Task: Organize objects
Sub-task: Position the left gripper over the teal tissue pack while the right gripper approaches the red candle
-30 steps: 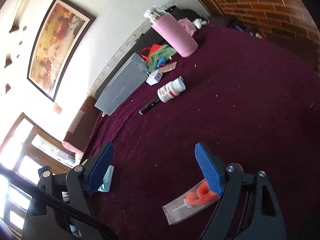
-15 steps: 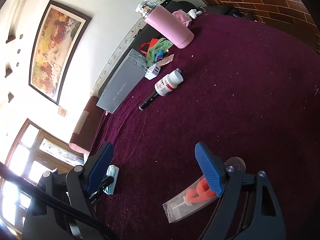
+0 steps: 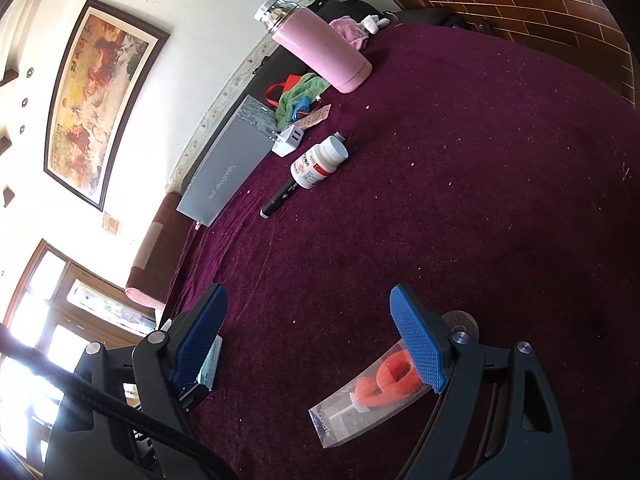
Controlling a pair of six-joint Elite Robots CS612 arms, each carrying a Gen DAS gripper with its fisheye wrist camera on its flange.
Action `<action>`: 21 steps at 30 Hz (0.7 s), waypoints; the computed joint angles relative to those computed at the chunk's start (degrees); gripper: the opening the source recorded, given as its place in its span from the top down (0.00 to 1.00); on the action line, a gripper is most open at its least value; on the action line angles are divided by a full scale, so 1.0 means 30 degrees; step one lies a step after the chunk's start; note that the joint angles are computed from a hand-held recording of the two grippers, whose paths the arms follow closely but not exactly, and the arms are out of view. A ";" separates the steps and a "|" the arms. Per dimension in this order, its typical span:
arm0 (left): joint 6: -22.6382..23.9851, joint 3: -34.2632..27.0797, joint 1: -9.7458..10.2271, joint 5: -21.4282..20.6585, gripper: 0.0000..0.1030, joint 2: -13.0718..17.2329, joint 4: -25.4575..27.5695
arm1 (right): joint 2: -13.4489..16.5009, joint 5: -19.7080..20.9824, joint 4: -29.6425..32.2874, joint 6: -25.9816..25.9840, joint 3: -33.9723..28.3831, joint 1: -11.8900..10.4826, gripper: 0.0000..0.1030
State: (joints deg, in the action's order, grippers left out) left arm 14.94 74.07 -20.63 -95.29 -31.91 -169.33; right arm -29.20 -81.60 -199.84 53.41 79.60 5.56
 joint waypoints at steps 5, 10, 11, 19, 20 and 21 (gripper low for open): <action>-0.0036 -0.0123 -0.0010 0.0013 0.79 0.0064 0.0209 | -0.0014 0.0153 0.0055 0.0160 0.0047 -0.0033 0.19; -0.0154 -0.0230 -0.0017 0.0055 0.79 0.0123 0.0312 | -0.0008 0.0254 0.0088 0.0142 0.0033 -0.0050 0.19; -0.0187 -0.0237 -0.0016 0.0055 0.79 0.0128 0.0316 | -0.0005 0.0280 0.0102 0.0141 0.0025 -0.0053 0.19; -0.0693 -0.0195 0.0141 -0.0429 0.79 0.0017 0.0432 | 0.0037 0.0501 0.0014 0.0227 0.0006 -0.0089 0.19; -0.0936 -0.0183 0.0241 -0.0739 0.79 -0.0060 0.0395 | 0.0034 0.0482 0.0045 0.0194 0.0006 -0.0082 0.19; -0.1129 -0.0185 0.0335 -0.0970 0.79 -0.0119 0.0306 | 0.0018 0.0451 0.0079 0.0161 0.0014 -0.0077 0.19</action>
State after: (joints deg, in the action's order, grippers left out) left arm 11.55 73.52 -19.62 -98.20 -32.27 -168.41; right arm -29.15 -80.25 -199.61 53.89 79.64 5.33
